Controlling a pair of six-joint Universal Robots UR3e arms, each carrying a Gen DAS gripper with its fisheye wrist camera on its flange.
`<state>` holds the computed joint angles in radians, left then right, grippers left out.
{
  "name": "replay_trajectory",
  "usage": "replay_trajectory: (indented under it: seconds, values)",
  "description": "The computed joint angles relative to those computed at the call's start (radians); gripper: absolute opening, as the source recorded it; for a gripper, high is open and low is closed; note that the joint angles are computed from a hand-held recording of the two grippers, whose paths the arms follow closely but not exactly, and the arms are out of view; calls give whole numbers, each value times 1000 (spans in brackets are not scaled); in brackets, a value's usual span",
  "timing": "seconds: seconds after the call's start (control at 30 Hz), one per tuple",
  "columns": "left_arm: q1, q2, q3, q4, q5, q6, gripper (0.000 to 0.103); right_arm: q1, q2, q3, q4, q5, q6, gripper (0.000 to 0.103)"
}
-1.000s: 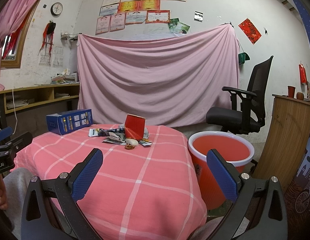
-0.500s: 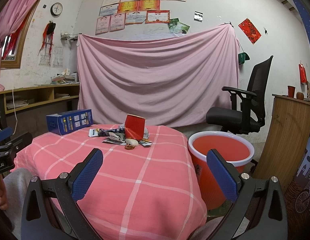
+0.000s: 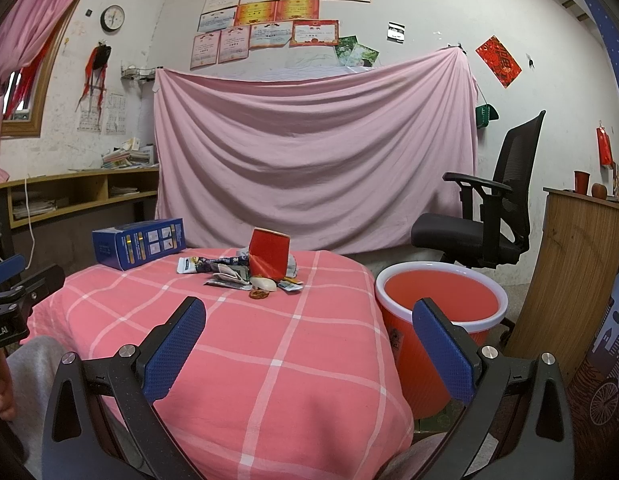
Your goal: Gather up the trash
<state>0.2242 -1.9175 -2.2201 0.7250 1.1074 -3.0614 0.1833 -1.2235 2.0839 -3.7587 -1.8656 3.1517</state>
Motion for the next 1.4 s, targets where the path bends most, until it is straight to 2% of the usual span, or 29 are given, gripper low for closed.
replay_trajectory:
  seconds: [1.07,1.4]
  values:
    - [-1,2,-1,-3,1,0,101,4,2,1,2,-5,6,103]
    - [-8,-14,19,-22,2,-10,101,-17,4,4,15,23,28,103]
